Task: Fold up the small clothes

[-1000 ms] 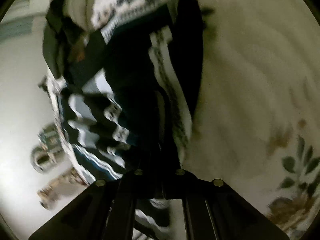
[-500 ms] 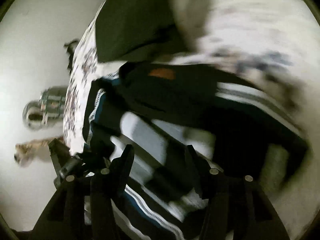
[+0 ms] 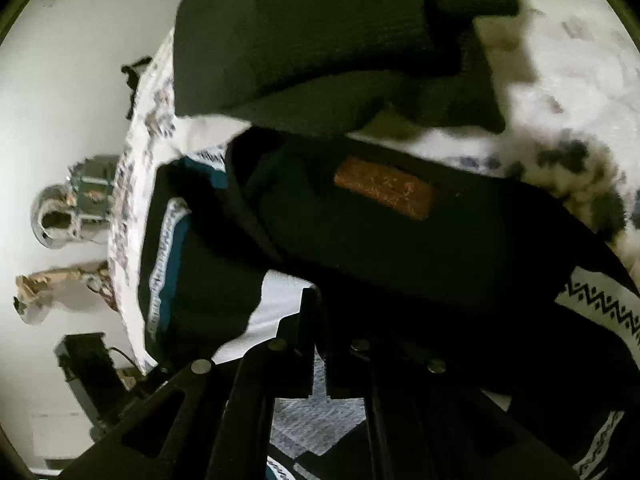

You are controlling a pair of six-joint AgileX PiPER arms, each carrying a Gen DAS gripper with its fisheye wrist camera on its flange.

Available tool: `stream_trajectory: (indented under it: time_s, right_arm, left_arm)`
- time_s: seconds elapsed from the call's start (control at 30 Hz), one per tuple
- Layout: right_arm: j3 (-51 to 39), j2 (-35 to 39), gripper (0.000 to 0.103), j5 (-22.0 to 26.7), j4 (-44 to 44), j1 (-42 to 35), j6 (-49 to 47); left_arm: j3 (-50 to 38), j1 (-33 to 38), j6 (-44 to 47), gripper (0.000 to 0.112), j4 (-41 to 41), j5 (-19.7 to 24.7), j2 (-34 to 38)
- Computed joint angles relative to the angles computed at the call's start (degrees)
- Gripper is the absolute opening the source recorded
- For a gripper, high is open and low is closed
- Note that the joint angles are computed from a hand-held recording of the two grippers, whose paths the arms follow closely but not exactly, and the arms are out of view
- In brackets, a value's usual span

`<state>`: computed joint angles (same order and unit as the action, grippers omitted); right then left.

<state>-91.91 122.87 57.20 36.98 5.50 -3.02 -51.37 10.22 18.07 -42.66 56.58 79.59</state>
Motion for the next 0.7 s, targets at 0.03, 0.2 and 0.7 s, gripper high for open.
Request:
stream_trajectory:
  time_s: [0.03, 0.2, 0.7]
  right_arm:
    - [-1.0, 0.6, 0.003, 1.1, -0.2, 0.1, 0.5]
    - [3.1, -4.5, 0.048, 5.9, 2.1, -4.2, -0.5]
    - [27.5, -17.5, 0.04, 4.7, -2.1, -17.1, -14.8]
  left_arm:
    - [-0.6, 0.1, -1.4, 0.018, 0.6, 1.2, 0.1]
    - [2.0, 4.0, -5.8, 0.043, -0.3, 9.6, -7.0]
    - [7.1, -32.3, -26.1, 0.012, -3.4, -14.8, -2.6]
